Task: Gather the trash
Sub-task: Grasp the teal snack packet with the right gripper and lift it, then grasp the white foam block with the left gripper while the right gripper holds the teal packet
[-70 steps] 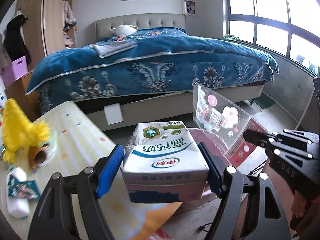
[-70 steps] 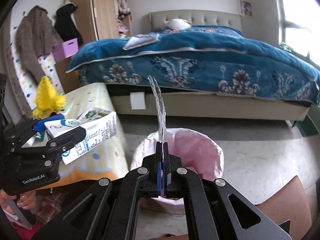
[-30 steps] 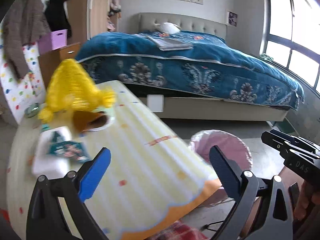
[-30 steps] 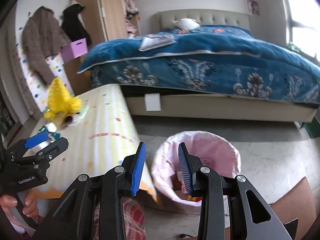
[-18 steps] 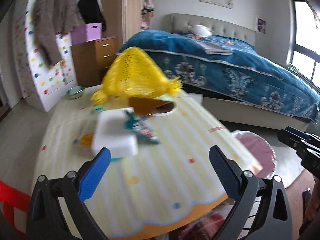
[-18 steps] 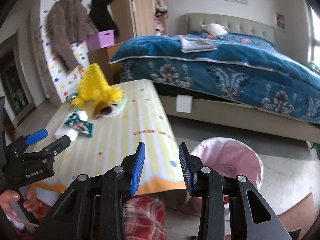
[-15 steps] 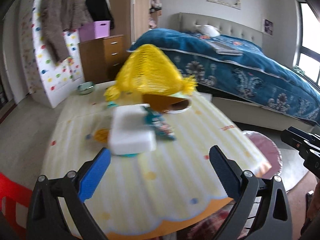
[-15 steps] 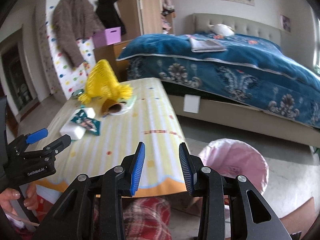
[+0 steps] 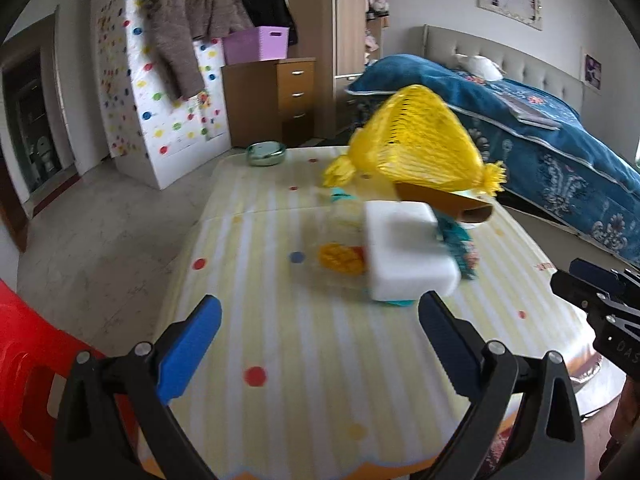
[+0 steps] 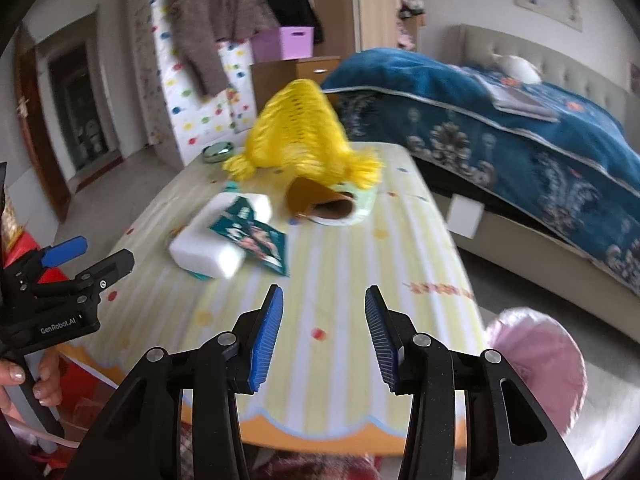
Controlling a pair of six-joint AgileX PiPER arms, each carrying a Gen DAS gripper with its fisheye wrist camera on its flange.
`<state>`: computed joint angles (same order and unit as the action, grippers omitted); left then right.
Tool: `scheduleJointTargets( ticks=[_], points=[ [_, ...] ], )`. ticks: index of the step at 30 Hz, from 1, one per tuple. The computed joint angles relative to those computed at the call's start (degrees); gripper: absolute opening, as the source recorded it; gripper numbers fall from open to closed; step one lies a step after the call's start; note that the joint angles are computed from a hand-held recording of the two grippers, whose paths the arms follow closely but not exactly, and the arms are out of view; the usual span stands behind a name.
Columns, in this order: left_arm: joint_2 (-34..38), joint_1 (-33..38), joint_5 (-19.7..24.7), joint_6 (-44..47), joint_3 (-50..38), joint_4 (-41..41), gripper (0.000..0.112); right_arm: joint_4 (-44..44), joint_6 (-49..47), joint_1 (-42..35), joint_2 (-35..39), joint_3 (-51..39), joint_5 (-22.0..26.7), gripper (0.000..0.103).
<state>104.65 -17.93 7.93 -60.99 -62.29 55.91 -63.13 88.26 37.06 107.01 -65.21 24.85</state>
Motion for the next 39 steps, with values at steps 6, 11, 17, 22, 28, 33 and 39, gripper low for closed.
scheduleJointTargets(
  ticks=[6,11,17,22,28,33,39],
  points=[
    [1.96,3.40,-0.63,5.51,-1.59,-5.94,0.096,10.06,-14.06,0.10,6.39,-9.44,0.07,0.044],
    [3.88,5.17,-0.56,17.60,-3.51,-17.92,0.096,19.98,-27.48,-0.04,12.91,-19.24,3.53,0.044],
    [5.08,5.86,0.19,28.94,-5.10,-29.16,0.096,25.20,-37.21,-0.63,18.40,-27.43,6.02,0.043],
    [4.28,5.77,0.30,28.18,-4.32,-28.19,0.096,24.47,-39.43,-0.37,18.67,-27.42,3.92,0.017],
    [2.80,4.24,0.07,25.75,-3.27,-25.73,0.096,16.52,-27.87,-0.74,12.35,-17.77,-0.75,0.002],
    [2.58,0.84,1.58,18.40,-3.64,-17.59,0.096,6.82,-14.31,-0.04,6.62,-9.41,-1.59,0.002],
    [4.30,-2.51,3.11,21.12,-5.94,-20.01,0.096,-3.41,-1.09,-0.49,0.04,-0.19,-2.75,0.002]
  ],
)
